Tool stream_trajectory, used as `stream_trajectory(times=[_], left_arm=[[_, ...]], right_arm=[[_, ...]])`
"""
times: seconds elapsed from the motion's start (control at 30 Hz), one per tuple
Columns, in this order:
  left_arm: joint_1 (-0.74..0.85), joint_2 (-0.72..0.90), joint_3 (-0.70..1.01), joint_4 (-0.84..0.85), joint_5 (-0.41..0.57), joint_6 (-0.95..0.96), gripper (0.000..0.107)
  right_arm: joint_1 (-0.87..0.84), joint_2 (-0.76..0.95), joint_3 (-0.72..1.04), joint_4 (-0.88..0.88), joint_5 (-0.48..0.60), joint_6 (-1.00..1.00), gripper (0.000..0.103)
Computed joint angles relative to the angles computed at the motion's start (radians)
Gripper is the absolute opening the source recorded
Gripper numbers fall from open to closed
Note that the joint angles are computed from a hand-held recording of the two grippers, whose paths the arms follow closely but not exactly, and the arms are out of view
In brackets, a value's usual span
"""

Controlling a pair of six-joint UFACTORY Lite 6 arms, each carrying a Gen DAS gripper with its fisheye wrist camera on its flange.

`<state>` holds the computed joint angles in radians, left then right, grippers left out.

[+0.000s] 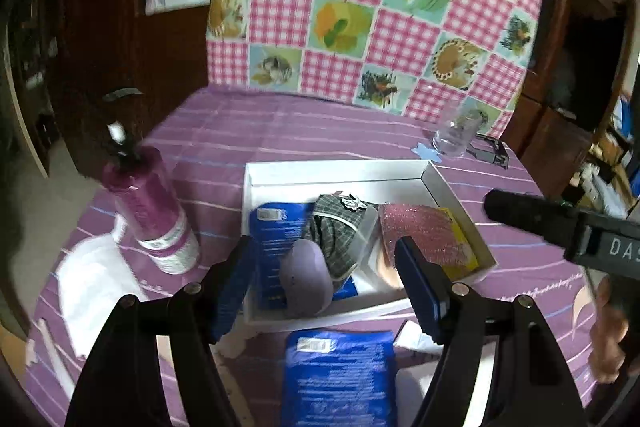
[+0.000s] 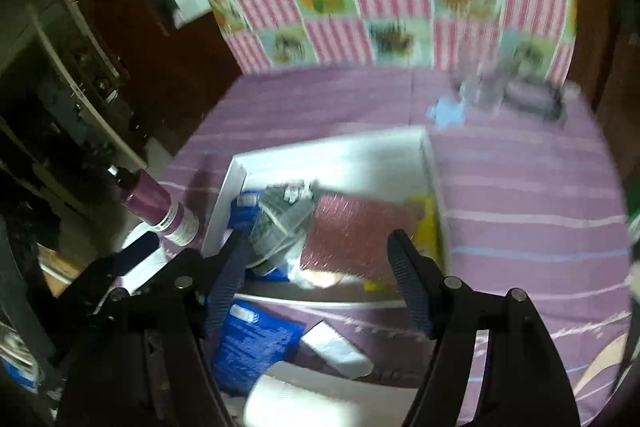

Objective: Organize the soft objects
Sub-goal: 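Lower the lavender puff into the box beside the plaid pouch and open the left gripper, then move the left gripper to the white plush dog and grasp it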

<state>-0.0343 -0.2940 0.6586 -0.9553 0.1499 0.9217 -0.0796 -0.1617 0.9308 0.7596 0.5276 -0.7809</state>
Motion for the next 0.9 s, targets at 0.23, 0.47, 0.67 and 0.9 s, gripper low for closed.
stream_trajectory(times=[0.23,0.47,0.67,0.9], left_arm=[[0.094,-0.223,-0.207,-0.292,0.119,0.309,0.071],[0.13,-0.338,-0.369,-0.438,0.143,0.53,0.071],[0.153,-0.275,-0.405,-0.598,0.245,0.7,0.059],[0.196,-0.294,-0.441,-0.471,0.242,0.592,0.03]], right_arm=[[-0.09,-0.321,-0.278,0.078,-0.001,-0.084,0.072],[-0.364,-0.519,-0.492,0.229,0.185,-0.417,0.072],[-0.604,-0.449,-0.553,0.348,0.337,-0.636,0.072],[-0.561,-0.491,-0.612,0.318,0.287,-0.615,0.072]])
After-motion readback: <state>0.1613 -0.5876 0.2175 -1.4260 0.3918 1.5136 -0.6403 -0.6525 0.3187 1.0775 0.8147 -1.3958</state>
